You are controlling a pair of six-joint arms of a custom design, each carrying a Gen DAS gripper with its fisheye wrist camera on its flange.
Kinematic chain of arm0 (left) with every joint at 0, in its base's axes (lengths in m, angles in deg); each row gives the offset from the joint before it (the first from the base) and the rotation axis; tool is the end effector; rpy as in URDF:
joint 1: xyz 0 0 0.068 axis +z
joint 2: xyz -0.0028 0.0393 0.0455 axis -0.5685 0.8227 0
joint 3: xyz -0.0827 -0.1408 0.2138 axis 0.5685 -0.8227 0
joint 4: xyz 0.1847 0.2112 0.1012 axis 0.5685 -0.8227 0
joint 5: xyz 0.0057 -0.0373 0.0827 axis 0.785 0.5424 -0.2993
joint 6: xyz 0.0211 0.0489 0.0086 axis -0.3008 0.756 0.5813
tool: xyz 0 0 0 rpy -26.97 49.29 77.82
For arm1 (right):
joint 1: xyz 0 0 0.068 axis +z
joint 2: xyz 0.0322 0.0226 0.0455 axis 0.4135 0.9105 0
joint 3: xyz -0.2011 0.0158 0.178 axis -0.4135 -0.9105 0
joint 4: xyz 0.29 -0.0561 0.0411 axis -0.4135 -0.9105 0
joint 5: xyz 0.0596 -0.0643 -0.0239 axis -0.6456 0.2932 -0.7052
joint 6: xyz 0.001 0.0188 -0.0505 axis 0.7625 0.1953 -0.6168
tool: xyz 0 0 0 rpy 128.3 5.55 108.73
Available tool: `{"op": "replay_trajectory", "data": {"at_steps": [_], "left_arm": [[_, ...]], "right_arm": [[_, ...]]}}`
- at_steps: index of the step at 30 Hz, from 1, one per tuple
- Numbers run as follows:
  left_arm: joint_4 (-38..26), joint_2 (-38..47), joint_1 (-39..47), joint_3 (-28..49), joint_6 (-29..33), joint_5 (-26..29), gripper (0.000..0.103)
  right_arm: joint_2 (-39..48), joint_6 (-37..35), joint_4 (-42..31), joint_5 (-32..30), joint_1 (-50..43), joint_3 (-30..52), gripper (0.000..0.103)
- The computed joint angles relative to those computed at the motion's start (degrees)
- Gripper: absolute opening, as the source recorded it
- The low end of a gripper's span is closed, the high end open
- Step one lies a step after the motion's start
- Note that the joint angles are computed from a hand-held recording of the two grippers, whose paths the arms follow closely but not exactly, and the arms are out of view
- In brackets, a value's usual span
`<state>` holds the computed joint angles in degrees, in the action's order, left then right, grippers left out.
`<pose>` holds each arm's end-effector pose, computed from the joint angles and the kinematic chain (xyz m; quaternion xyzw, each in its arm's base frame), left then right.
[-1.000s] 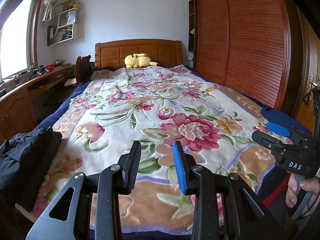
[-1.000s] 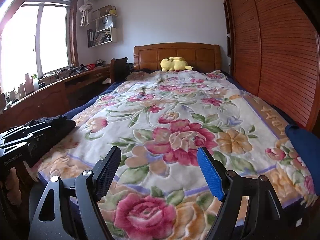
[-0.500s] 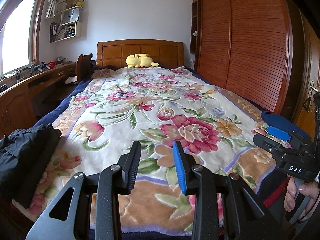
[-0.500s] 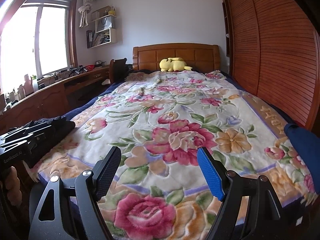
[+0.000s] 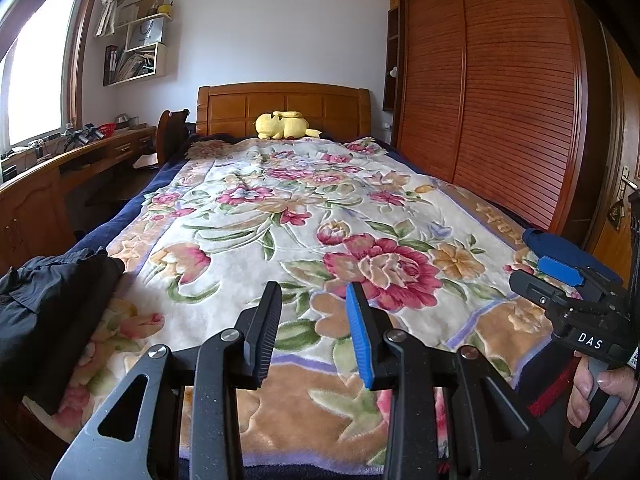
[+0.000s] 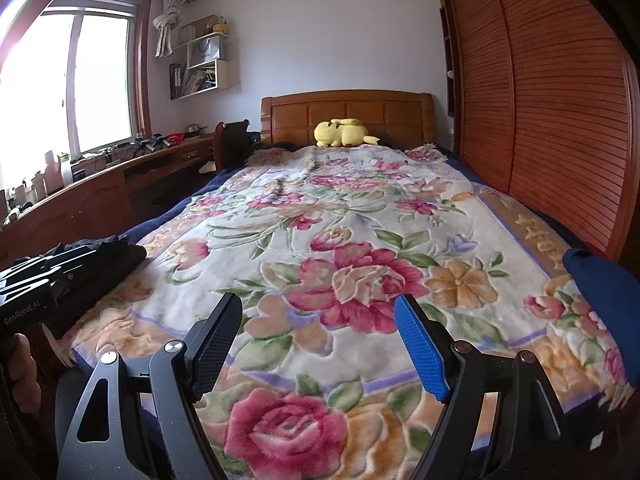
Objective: Fold large clothes
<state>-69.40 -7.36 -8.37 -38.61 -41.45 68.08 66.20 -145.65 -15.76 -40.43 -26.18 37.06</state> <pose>0.2073 0.0915 0.2010 -0.0833 0.8483 0.0282 0.5222 0.2652 -0.2702 0.1687 -0.2696 0.7736 0.1979 0.5382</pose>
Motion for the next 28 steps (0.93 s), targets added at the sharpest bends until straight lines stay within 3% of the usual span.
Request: {"op": "replay_trajectory", "data": {"at_steps": [28], "left_arm": [[-0.09, -0.47, 0.11, -0.34, -0.15, 0.13, 0.035]], "right_arm": [[0.91, 0.53, -0.65, -0.17, 0.18, 1.25, 0.080]]}}
